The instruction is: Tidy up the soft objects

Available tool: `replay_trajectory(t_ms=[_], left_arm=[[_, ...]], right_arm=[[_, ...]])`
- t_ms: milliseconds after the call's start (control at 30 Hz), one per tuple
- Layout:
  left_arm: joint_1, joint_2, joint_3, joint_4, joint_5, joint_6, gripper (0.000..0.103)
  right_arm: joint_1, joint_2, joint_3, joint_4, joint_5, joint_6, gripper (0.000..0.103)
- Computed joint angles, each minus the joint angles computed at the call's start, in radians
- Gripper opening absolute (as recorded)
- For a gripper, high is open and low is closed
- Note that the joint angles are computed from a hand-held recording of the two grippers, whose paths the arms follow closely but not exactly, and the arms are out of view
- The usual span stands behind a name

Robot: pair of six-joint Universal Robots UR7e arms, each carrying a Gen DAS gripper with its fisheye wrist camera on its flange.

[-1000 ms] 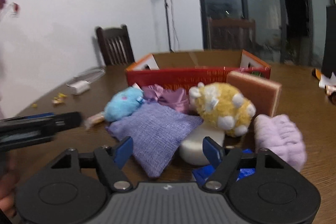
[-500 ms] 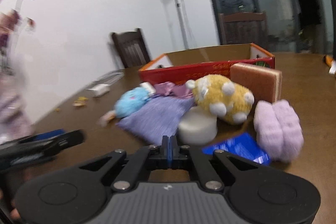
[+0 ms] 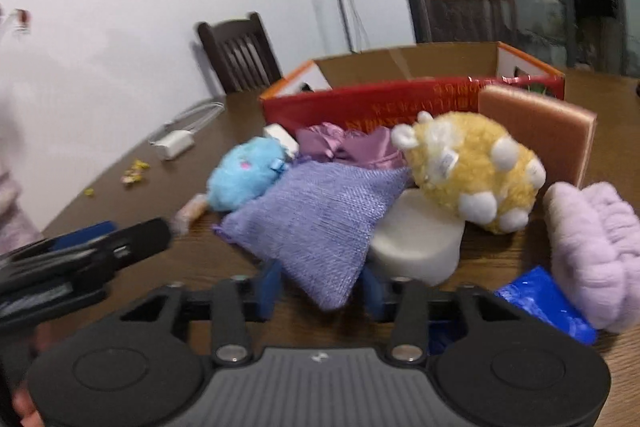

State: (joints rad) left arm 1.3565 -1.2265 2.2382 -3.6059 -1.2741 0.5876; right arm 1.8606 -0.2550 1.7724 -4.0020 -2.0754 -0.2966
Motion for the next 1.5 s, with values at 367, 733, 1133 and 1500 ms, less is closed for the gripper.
replay_trajectory(t_ms=[367, 733, 1133, 1500], left_arm=[[0.019, -0.143, 0.172, 0.024, -0.056, 0.023, 0.082], [-0.009, -0.168, 0.352, -0.079, -0.199, -0.034, 0.088], [0.011, -0.157, 0.283, 0.136, -0.256, -0.121, 0.027], [-0.079, -0.234, 0.257, 0.191, -0.283, -0.083, 0.019]], right_arm=[[-0.017, -0.103, 0.394, -0.209, 0.22, -0.174, 0.006], [-0.081, -0.011, 0.57, -0.64, 0.298, -0.135, 0.048], [-0.095, 0.012, 0.439, -0.564, 0.193, -0.055, 0.024], [-0.072, -0.069, 0.457, -0.538, 0.235, -0.07, 0.005]])
